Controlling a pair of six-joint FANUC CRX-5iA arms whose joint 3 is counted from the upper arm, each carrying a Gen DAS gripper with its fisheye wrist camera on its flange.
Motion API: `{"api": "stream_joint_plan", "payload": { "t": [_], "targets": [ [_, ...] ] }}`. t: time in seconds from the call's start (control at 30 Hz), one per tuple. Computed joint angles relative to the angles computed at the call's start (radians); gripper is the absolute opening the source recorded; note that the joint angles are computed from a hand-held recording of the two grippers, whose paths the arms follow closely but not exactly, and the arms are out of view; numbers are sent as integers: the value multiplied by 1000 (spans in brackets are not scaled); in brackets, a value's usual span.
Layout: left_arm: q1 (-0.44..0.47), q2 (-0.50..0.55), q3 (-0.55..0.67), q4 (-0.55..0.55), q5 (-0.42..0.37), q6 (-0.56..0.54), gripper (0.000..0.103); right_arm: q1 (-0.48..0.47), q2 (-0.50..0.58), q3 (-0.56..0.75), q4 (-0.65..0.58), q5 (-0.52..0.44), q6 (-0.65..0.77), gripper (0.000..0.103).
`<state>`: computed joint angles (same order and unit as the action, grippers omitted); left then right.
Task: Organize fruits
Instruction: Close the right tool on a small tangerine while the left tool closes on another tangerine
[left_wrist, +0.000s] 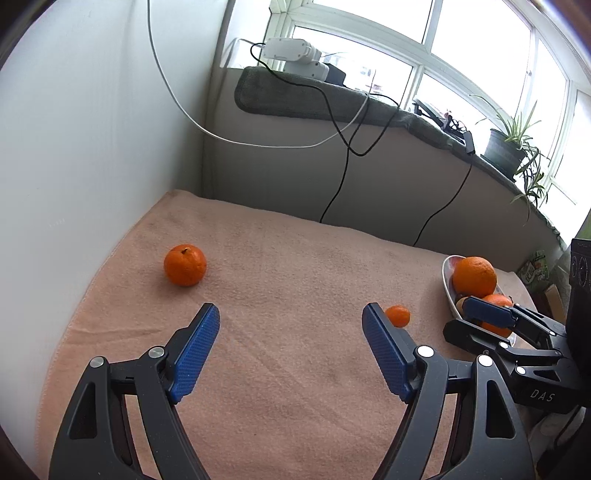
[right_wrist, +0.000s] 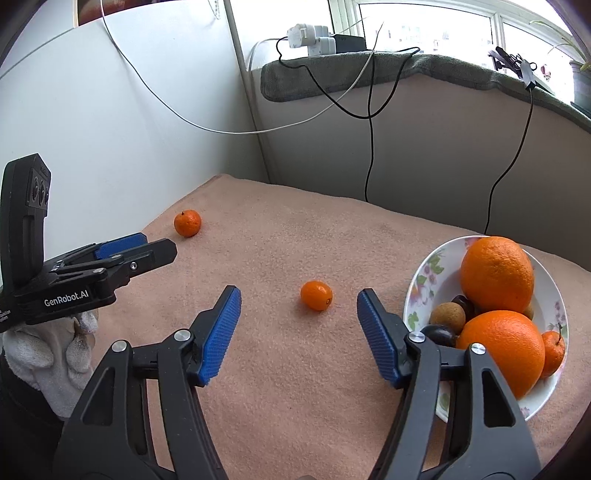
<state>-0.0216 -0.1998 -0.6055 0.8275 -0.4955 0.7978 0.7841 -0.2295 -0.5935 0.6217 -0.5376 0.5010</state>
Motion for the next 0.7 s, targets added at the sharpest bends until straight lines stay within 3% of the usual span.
{"api": "stream_joint_plan", "payload": {
  "t": [0.1,0.2,0.6,0.7],
  "targets": [
    [23,32,33,-60,4,51,79,-9,35,15,-27,4,24,61],
    [47,67,63,-96,0,88,69,-18,66,31,-57,-2,49,55],
    [76,168,138,-148,-4,149,68,-37,130,86,-119,-7,124,53],
    [76,183,154,-162,-5,161,67,-38,149,102,-134,-18,143,48]
  ]
}}
